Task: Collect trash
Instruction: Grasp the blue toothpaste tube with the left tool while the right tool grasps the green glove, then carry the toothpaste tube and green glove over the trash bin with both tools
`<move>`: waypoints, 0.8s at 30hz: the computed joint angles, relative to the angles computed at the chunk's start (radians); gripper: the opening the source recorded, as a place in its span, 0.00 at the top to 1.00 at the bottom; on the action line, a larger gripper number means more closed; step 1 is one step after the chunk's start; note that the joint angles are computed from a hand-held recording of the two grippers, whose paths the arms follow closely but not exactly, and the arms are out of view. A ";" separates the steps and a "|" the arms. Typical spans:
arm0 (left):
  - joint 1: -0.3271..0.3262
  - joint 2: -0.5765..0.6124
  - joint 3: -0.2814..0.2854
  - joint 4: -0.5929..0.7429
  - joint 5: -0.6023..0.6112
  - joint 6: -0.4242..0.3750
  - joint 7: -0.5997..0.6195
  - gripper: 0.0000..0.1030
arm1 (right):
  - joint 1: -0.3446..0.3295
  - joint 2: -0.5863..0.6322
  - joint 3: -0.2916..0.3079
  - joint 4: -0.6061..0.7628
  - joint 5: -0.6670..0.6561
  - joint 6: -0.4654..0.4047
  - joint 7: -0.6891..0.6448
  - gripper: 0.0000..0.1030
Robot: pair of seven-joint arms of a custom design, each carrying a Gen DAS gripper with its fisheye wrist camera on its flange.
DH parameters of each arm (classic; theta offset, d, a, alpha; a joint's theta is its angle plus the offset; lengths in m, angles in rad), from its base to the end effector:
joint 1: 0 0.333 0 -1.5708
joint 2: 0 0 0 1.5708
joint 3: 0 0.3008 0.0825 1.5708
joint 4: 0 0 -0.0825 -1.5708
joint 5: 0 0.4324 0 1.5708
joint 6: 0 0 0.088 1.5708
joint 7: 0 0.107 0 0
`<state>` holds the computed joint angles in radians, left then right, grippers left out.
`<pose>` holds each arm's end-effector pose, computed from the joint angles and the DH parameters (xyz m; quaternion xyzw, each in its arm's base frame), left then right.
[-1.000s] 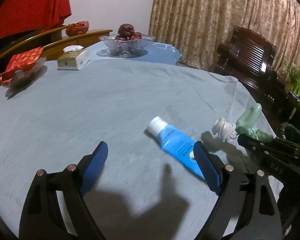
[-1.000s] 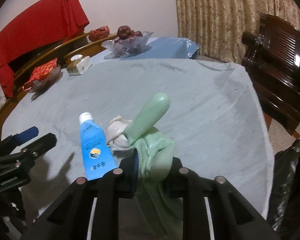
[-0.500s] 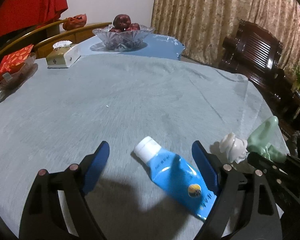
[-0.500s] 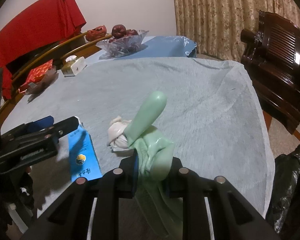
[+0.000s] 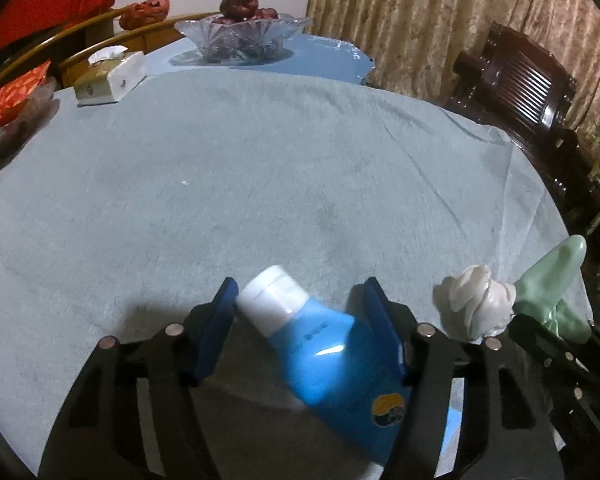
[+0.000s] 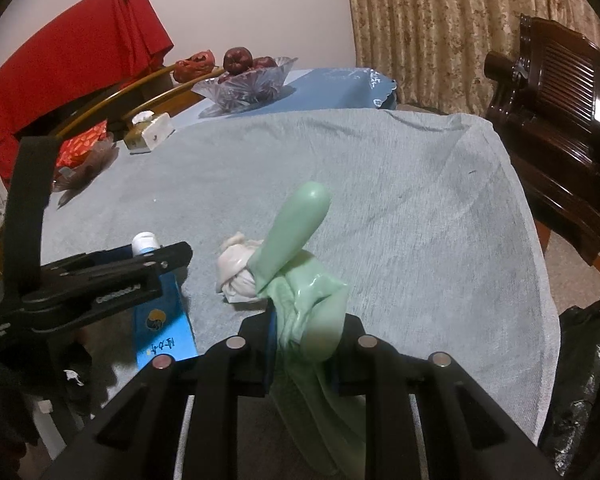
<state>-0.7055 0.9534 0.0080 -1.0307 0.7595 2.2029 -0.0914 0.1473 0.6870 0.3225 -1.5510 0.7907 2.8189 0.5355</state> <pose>0.6538 -0.5201 0.2652 -0.8240 0.4535 -0.2181 0.2602 0.7184 0.2785 0.2717 -0.8286 0.3953 -0.0753 0.3893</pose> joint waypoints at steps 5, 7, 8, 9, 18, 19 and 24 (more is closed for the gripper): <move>0.006 0.004 0.002 0.002 0.009 0.051 0.009 0.60 | -0.018 -0.011 0.012 -0.014 0.021 0.006 -0.020 0.80; 0.006 -0.001 0.007 -0.010 0.022 0.096 0.010 0.65 | -0.021 -0.015 0.014 -0.018 0.030 0.009 -0.022 0.80; 0.008 -0.005 0.006 -0.019 0.027 0.127 0.011 0.69 | -0.023 -0.017 0.015 -0.020 0.035 0.010 -0.024 0.80; 0.011 -0.009 0.003 -0.028 0.030 0.161 0.020 0.70 | -0.024 -0.020 0.016 -0.022 0.040 0.012 -0.026 0.80; 0.004 0.004 0.003 -0.016 0.007 0.206 0.093 0.71 | -0.023 -0.024 0.003 -0.028 0.051 0.010 -0.017 0.80; 0.005 0.003 0.001 -0.021 0.002 0.209 0.098 0.71 | -0.015 -0.020 -0.004 -0.023 0.044 0.008 -0.005 0.80; 0.008 -0.019 -0.003 -0.055 -0.013 0.225 0.099 0.48 | -0.010 -0.010 -0.016 -0.014 0.023 -0.004 0.027 0.80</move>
<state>-0.6971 0.9349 0.0053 -1.0859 0.7461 2.4275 0.0076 0.1375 0.6765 0.3064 -1.5650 0.8134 2.8145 0.5623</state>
